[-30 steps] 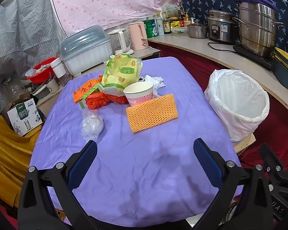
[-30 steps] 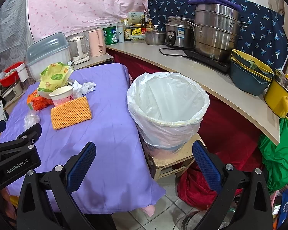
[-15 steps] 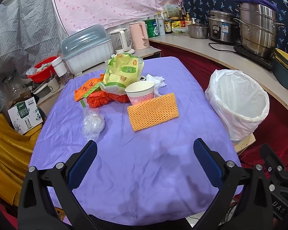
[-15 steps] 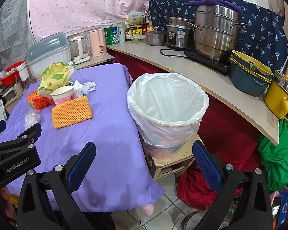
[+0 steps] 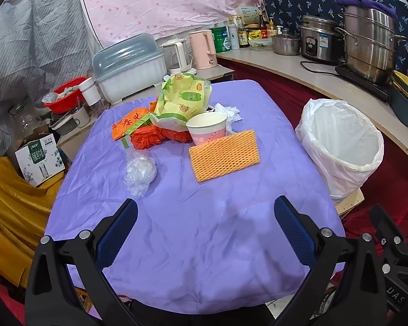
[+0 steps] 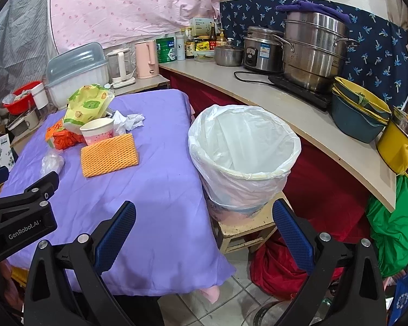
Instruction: Collect trash
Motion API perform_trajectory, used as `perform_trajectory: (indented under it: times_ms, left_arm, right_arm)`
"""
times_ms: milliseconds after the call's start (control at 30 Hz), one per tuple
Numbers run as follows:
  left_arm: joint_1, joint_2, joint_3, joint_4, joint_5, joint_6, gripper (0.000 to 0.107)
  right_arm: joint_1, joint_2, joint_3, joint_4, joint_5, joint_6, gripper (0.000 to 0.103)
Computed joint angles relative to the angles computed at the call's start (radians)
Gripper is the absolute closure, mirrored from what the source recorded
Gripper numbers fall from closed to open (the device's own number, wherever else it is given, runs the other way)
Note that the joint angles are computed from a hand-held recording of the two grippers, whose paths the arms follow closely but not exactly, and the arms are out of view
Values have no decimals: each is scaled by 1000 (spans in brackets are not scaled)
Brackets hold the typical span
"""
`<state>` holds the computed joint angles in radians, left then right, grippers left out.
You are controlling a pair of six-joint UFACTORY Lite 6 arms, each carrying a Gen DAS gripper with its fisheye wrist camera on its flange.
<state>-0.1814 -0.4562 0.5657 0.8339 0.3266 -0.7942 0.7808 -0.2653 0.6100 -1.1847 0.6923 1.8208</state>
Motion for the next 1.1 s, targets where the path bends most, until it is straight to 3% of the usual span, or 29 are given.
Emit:
perform_trajectory:
  times_ms: [1100]
  left_arm:
    - [5,-132,-50,-108,68,123,11]
  right_arm:
    - [54,-78,-36,27,35,-32,7]
